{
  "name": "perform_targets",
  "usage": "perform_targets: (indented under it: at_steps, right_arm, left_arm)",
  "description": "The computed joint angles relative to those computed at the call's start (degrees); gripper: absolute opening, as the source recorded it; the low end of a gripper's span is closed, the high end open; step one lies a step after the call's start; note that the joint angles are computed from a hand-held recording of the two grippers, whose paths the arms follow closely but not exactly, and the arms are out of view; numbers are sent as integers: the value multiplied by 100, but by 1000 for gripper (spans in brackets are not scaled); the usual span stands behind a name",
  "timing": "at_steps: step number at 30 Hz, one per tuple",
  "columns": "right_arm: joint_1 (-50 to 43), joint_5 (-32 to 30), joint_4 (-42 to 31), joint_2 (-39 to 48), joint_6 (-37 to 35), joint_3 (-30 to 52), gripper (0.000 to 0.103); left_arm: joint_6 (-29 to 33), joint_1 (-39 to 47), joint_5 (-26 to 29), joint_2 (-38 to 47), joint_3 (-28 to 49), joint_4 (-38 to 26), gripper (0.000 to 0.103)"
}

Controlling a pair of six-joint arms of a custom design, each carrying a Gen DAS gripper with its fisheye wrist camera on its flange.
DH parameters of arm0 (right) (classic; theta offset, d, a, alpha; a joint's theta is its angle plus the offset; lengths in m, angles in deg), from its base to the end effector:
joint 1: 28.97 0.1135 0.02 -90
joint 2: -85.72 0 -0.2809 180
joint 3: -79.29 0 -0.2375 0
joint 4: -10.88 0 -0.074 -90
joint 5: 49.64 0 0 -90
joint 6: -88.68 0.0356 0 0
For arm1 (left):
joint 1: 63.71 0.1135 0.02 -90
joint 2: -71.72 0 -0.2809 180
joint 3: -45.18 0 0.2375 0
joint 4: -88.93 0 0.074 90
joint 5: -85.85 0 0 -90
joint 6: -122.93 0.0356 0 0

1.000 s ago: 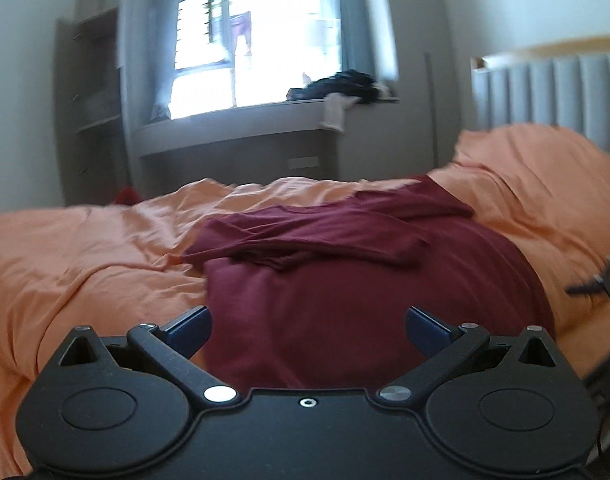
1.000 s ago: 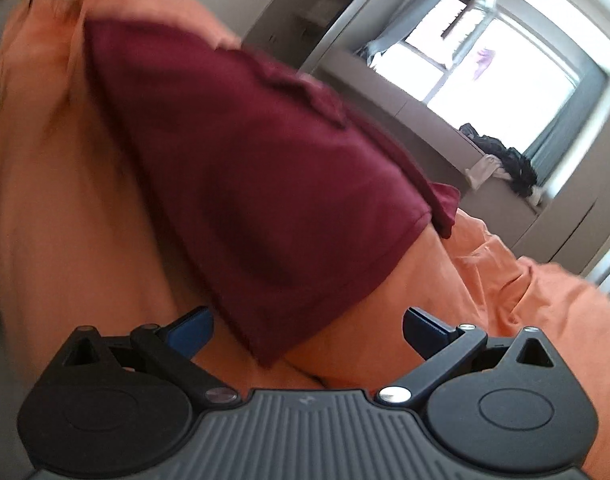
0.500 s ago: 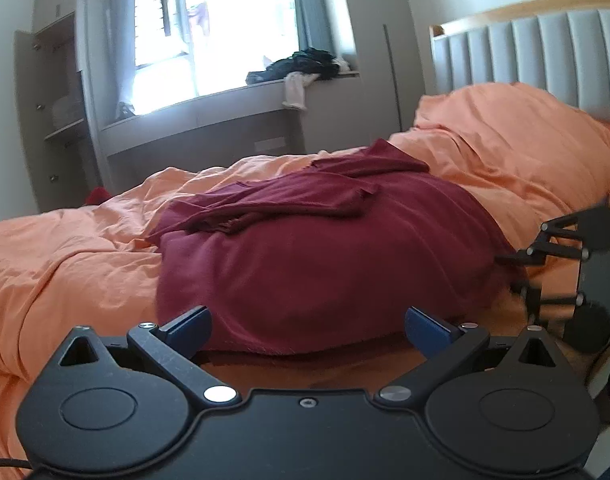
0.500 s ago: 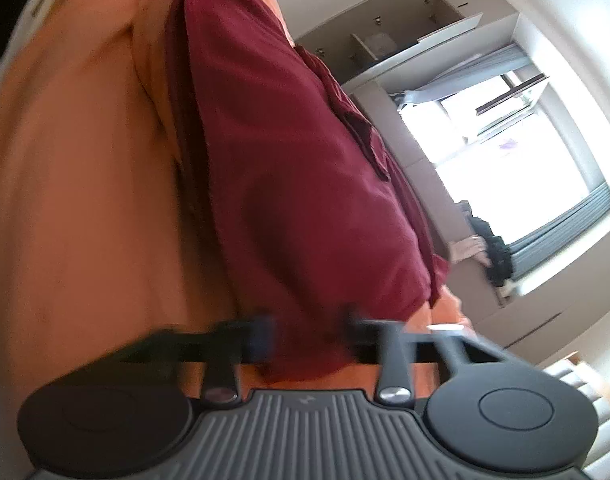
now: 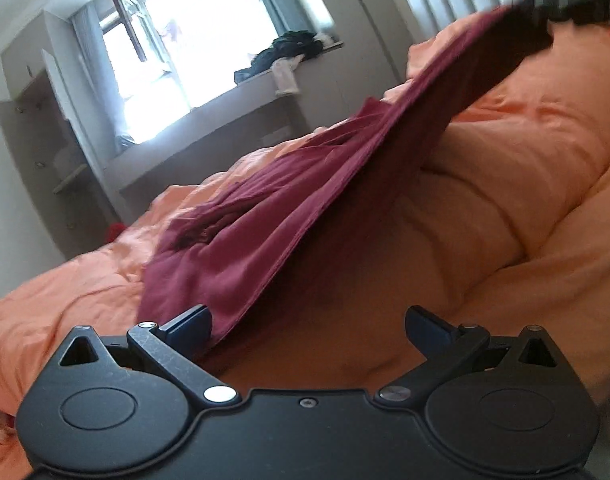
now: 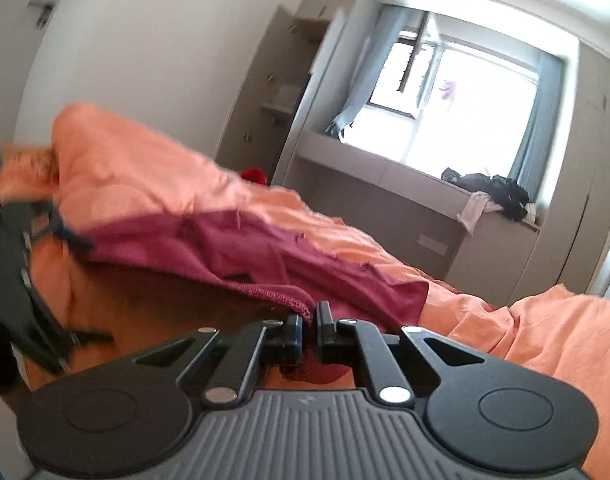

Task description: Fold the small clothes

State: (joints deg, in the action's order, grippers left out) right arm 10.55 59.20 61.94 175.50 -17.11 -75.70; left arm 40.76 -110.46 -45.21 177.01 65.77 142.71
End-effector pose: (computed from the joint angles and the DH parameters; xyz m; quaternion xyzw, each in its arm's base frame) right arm 0.1807 0.1342 0.1540 -0.2706 0.7341 -0.0007 0.6228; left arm 0.1558 -0.1315 0.0962 0.2199 0.8033 0.1339 0.5370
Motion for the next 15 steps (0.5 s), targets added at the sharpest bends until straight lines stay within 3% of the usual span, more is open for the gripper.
perform_targets:
  at_steps: [2,6,9,11,12,14,15]
  right_arm:
    - [-116,-104,-106,-156,-2,39,6]
    - [-110,-73,-71,-314,-41,-55,6]
    - [-147,-82,-48,-502,-35,-186,6]
    - [-101,-17,96,-451,68,-251,6]
    - [-96,-2,160,-423,134,-277,6]
    - [-119,-21,404,-277,215,-349,6]
    - [-71,47,669,-101,212,-417,6]
  left_arm:
    - [53,48,-357,231,34,372,103]
    - [-58,276,-1031,184,154,207,97]
    - [-174,542,-1134,-81,63,13,74]
    - [-318,688,-1100,-422,-74,-157,49]
    - [-333,760,-1002,-576,-172,-155,43]
    - [-258,747,-899,-822,-347,-90,13]
    - [-152,698,-921,-851,-420,38,5]
